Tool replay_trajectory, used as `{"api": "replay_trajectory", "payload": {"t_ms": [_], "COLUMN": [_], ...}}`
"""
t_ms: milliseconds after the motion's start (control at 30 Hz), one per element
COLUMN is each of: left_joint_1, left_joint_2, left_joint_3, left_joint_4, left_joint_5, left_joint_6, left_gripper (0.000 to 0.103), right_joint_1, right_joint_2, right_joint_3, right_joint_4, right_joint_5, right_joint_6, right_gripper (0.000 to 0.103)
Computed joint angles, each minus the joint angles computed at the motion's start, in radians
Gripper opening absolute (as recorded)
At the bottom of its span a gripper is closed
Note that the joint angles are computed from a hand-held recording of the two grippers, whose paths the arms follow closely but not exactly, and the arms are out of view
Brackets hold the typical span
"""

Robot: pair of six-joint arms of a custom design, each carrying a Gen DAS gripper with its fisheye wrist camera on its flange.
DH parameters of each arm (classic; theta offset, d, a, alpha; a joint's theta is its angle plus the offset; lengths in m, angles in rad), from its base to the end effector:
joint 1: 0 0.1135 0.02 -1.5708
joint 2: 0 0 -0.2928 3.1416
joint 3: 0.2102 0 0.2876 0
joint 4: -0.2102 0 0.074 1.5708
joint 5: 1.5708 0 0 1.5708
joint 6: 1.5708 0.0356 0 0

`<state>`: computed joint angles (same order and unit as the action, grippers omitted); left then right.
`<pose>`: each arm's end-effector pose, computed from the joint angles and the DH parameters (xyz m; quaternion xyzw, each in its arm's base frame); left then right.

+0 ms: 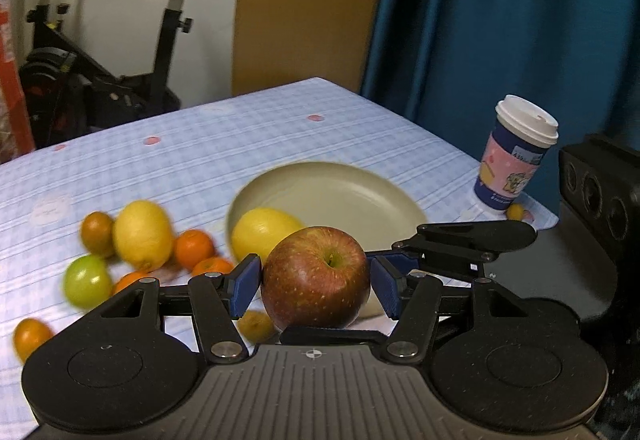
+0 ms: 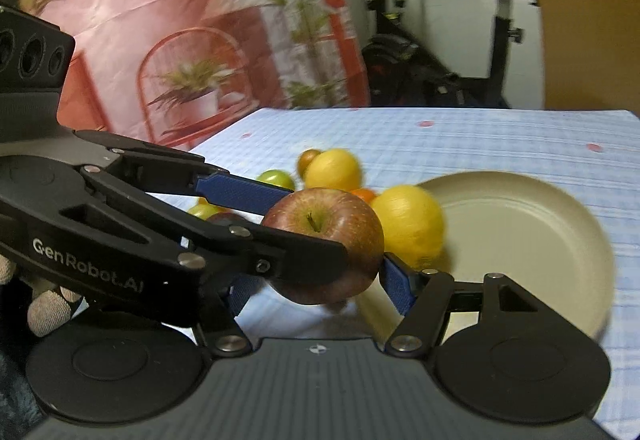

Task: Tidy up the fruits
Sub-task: 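Carry the red apple with the left gripper onto the plate, then open the left gripper to release the apple and withdraw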

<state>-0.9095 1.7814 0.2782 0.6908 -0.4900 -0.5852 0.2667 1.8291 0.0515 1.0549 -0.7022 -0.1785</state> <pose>0.1561 -0.1733 0.0467 0.0569 0.9039 -0.0788 0.4166 0.1595 0.0674 0.0421 -0.3270 0.8035 0.3302 0.3722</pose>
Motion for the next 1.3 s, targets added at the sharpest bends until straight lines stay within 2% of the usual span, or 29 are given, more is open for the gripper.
{"api": "replay_trajectory", "payload": {"t_ms": [300,767,1067,1300], "left_joint_1": [0.066,0.122,0.187,0.184], "left_joint_2": [0.121,0.179,0.194,0.194], "left_joint_3": [0.082,0.110,0.104,0.106], "left_joint_4": [0.045,0.037,0.083,0.081], "left_joint_5": [0.092,0.079,0.093,0.090], "left_joint_6": [0.012,0.005,0.008,-0.003], "left_gripper": [0.064,0.064,0.064,0.064], "right_joint_1": [-0.047,0.032,0.079,0.089], "right_joint_2": [-0.027,0.127,0.195,0.243], "right_joint_3": [0.004,0.088,0.157,0.159], "right_joint_4": [-0.049,0.012,0.034,0.110], "right_joint_5": [0.094,0.152,0.171,0.175], "right_joint_6": [0.025,0.042,0.073,0.083], "right_gripper": [0.068,0.068,0.069,0.070]}}
